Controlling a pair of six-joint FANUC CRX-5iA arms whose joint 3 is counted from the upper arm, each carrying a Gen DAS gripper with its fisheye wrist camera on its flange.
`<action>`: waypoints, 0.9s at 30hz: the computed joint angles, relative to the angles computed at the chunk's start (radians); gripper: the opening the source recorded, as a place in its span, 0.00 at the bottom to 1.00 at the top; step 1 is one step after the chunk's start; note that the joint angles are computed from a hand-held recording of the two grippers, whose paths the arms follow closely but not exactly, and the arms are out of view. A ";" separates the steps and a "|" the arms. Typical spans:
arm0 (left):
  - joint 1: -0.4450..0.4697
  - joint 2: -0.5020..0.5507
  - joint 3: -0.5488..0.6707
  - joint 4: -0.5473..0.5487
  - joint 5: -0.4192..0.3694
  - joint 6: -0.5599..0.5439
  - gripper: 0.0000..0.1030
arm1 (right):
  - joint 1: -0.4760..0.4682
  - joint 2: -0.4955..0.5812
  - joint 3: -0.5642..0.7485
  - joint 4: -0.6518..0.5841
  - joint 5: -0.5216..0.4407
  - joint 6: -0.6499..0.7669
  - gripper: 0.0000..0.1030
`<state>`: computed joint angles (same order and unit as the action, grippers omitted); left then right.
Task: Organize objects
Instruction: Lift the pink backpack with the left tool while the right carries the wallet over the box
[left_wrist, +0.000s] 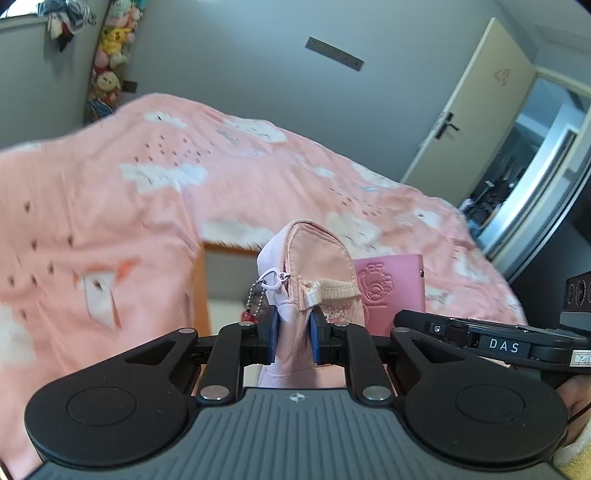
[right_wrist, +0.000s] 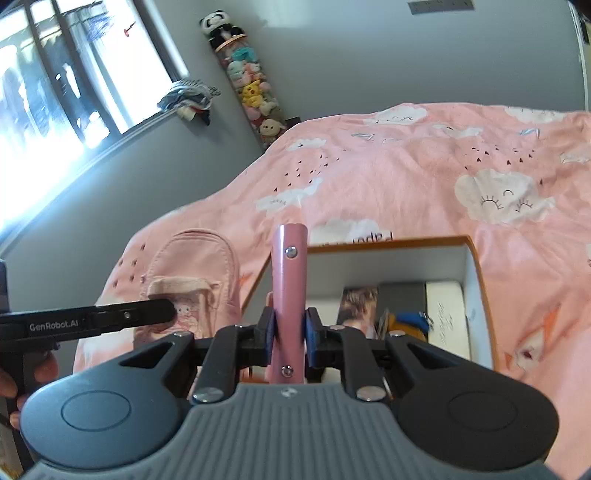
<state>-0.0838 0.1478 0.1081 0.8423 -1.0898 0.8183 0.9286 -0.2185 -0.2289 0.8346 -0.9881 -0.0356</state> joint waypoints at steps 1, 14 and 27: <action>-0.007 0.029 0.041 -0.016 -0.004 0.023 0.18 | -0.031 0.015 0.016 -0.025 0.024 0.014 0.17; -0.069 0.197 0.248 -0.202 0.047 0.115 0.18 | -0.344 0.301 0.294 -0.676 0.175 0.464 0.17; -0.067 0.254 0.291 -0.233 0.076 0.143 0.18 | -0.445 0.485 0.504 -0.932 0.074 0.643 0.18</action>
